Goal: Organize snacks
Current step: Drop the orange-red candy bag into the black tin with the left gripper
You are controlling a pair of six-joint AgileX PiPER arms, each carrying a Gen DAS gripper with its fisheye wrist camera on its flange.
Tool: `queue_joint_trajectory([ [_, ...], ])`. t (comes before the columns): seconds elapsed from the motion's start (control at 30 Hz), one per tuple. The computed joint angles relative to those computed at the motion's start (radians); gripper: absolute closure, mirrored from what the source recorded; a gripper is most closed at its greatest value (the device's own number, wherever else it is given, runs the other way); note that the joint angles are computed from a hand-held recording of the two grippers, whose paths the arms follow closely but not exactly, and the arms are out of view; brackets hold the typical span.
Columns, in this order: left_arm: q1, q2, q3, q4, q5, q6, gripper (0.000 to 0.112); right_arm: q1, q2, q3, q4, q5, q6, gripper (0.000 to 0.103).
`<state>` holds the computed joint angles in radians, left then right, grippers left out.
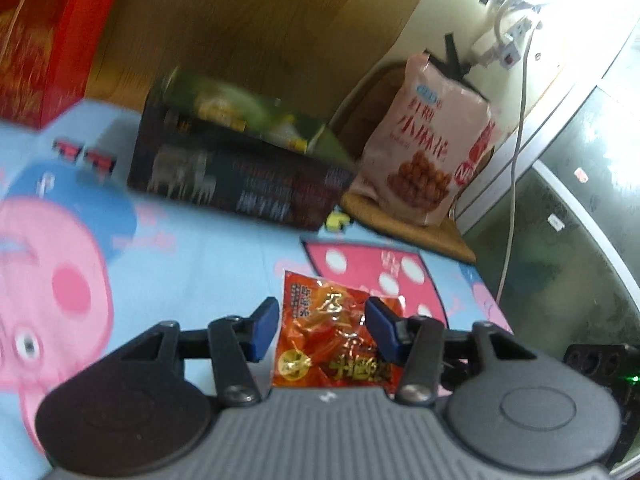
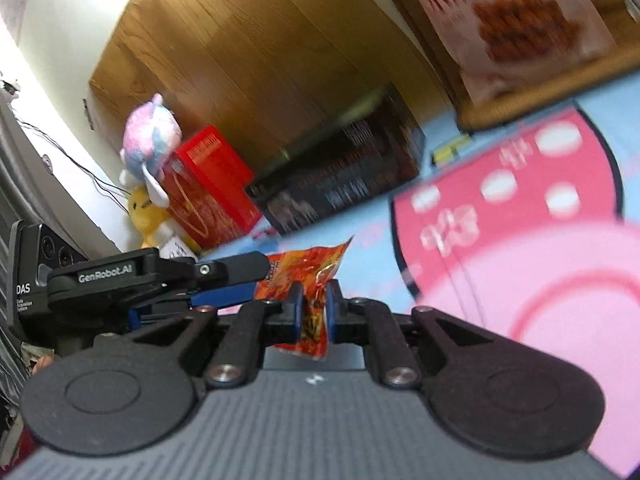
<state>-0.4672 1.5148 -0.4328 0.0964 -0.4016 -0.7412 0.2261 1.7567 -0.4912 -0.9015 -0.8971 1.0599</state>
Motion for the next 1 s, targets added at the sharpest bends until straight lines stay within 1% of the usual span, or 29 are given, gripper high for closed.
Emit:
queue_joint_trajectory([
  [0.17, 0.097, 0.019, -0.178, 0.264, 0.113, -0.171, 0.065, 0.035, -0.012, -0.159, 0.000, 0.079, 0.040, 0.091],
  [0.3, 0.160, 0.092, -0.352, 0.500, 0.148, -0.355, 0.065, 0.054, 0.055, -0.338, -0.016, 0.155, 0.070, 0.091],
  [0.37, 0.172, 0.137, -0.429, 0.521, 0.176, -0.364, 0.065, 0.066, 0.105, -0.433, -0.021, 0.198, 0.076, 0.091],
  [0.47, 0.202, 0.237, -0.556, 0.616, 0.199, -0.453, 0.063, 0.086, 0.196, -0.563, 0.017, 0.258, 0.041, 0.091],
  [0.53, 0.217, 0.305, -0.630, 0.670, 0.215, -0.504, 0.062, 0.105, 0.250, -0.626, 0.076, 0.304, -0.016, 0.086],
  [0.57, 0.225, 0.334, -0.661, 0.740, 0.222, -0.572, 0.061, 0.125, 0.272, -0.652, 0.142, 0.353, -0.095, 0.080],
  [0.6, 0.234, 0.359, -0.682, 0.817, 0.224, -0.653, 0.061, 0.142, 0.288, -0.670, 0.216, 0.397, -0.187, 0.069],
  [0.63, 0.243, 0.376, -0.689, 0.854, 0.219, -0.698, 0.061, 0.153, 0.294, -0.667, 0.289, 0.412, -0.267, 0.066],
  [0.67, 0.252, 0.382, -0.680, 0.854, 0.202, -0.704, 0.061, 0.158, 0.293, -0.643, 0.368, 0.391, -0.347, 0.065],
  [0.7, 0.260, 0.381, -0.662, 0.821, 0.182, -0.669, 0.061, 0.157, 0.287, -0.613, 0.415, 0.353, -0.397, 0.065],
  [0.73, 0.265, 0.372, -0.635, 0.761, 0.168, -0.605, 0.061, 0.156, 0.278, -0.576, 0.456, 0.311, -0.439, 0.065],
  [0.8, 0.276, 0.335, -0.565, 0.674, 0.135, -0.517, 0.061, 0.155, 0.252, -0.508, 0.513, 0.260, -0.489, 0.064],
  [0.87, 0.295, 0.280, -0.481, 0.653, 0.090, -0.494, 0.061, 0.142, 0.215, -0.437, 0.476, 0.215, -0.450, 0.064],
  [0.93, 0.305, 0.194, -0.350, 0.558, 0.037, -0.383, 0.059, 0.128, 0.170, -0.352, 0.401, 0.168, -0.392, 0.063],
  [0.97, 0.305, 0.152, -0.295, 0.517, 0.023, -0.335, 0.057, 0.120, 0.148, -0.308, 0.347, 0.147, -0.359, 0.057],
  [1.0, 0.305, 0.104, -0.224, 0.463, 0.005, -0.273, 0.055, 0.122, 0.132, -0.280, 0.293, 0.138, -0.322, 0.054],
])
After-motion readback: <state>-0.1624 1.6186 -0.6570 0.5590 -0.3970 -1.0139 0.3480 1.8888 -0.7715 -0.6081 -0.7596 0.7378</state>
